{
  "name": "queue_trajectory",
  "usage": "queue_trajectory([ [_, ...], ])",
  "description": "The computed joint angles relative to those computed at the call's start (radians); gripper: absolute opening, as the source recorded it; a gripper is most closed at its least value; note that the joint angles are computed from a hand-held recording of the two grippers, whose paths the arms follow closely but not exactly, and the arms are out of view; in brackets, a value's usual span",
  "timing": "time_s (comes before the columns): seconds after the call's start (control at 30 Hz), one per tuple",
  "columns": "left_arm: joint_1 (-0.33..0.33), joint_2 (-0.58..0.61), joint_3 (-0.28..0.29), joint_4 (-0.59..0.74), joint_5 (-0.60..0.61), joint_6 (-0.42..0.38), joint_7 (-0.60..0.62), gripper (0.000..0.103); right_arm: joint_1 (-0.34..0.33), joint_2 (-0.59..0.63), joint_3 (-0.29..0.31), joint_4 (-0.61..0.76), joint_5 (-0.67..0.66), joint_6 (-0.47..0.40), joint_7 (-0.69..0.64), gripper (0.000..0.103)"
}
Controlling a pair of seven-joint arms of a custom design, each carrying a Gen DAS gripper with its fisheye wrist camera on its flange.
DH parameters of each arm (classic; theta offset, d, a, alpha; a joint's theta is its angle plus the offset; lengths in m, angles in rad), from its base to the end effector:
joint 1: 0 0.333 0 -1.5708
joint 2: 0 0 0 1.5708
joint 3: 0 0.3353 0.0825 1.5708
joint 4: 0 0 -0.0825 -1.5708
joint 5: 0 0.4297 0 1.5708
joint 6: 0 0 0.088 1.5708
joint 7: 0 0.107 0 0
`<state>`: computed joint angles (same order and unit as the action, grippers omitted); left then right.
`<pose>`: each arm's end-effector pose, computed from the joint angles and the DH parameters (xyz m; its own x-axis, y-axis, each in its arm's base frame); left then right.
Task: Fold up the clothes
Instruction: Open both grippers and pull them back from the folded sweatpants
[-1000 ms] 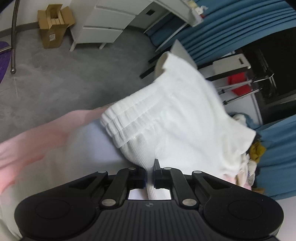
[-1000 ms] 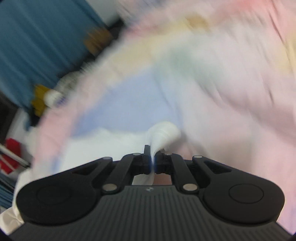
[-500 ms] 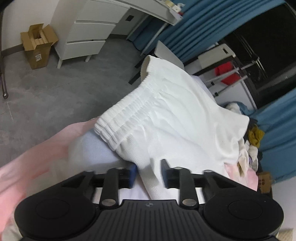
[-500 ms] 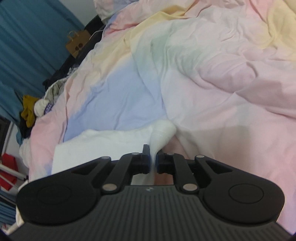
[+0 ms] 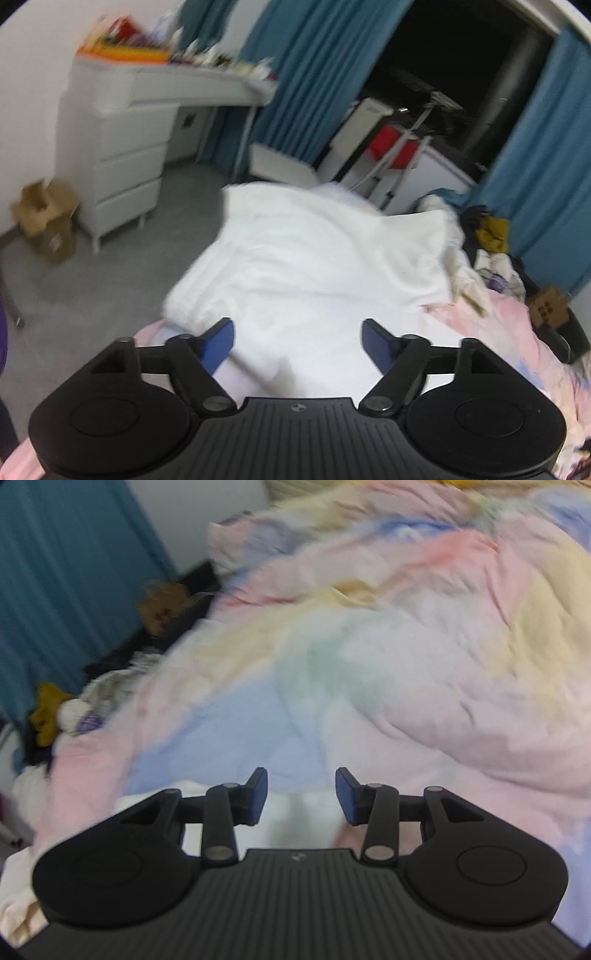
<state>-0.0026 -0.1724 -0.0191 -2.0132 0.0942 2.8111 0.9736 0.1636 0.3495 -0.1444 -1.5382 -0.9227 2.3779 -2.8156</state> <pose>0.5976 -0.0184 0.6543 0.2776 -0.8807 0.3838 -0.4907 -0.4735 -0.7315 0.7547 0.0218 0.5179 -0.8187 -0.3960 -0.4158 0.0007 0.7234 -0.6904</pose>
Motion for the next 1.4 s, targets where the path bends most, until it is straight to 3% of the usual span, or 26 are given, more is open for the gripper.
queue_trajectory([
  [0.07, 0.003, 0.01, -0.03, 0.021, 0.067, 0.02, -0.017, 0.083, 0.019, -0.014, -0.006, -0.003, -0.073, 0.036, -0.003, 0.055],
  [0.1, 0.003, 0.019, -0.044, 0.036, 0.104, 0.026, -0.029, 0.084, 0.031, -0.018, -0.01, -0.002, -0.121, 0.049, 0.001, 0.073],
  [0.13, 0.001, 0.033, -0.06, 0.056, 0.142, 0.03, -0.042, 0.086, 0.047, -0.024, -0.016, -0.003, -0.181, 0.061, 0.011, 0.085],
  [0.23, -0.019, 0.082, -0.093, 0.115, 0.22, 0.051, -0.062, 0.089, 0.071, -0.041, -0.014, -0.007, -0.314, 0.122, 0.019, 0.084],
  [0.33, -0.043, 0.154, -0.126, 0.196, 0.326, 0.059, -0.11, 0.1, 0.079, -0.046, -0.003, 0.0, -0.396, 0.194, 0.009, 0.084],
  [0.4, -0.067, 0.213, -0.141, 0.261, 0.394, 0.057, -0.135, 0.102, 0.087, -0.044, 0.001, 0.007, -0.444, 0.233, -0.007, 0.084],
  [0.67, -0.144, 0.405, -0.177, 0.451, 0.403, 0.058, -0.034, 0.103, 0.096, -0.007, -0.004, 0.053, -0.567, 0.453, -0.036, 0.084],
  [0.97, -0.189, 0.571, -0.185, 0.617, 0.377, 0.072, 0.071, 0.103, 0.129, 0.054, -0.019, 0.122, -0.555, 0.583, -0.114, 0.084],
  [1.27, -0.17, 0.635, -0.182, 0.633, 0.346, 0.084, 0.102, 0.103, 0.158, 0.124, -0.068, 0.187, -0.557, 0.724, -0.085, 0.084],
  [1.4, -0.193, 0.653, -0.143, 0.659, 0.37, 0.061, 0.06, 0.103, 0.138, 0.16, -0.056, 0.203, -0.435, 0.779, -0.171, 0.083],
])
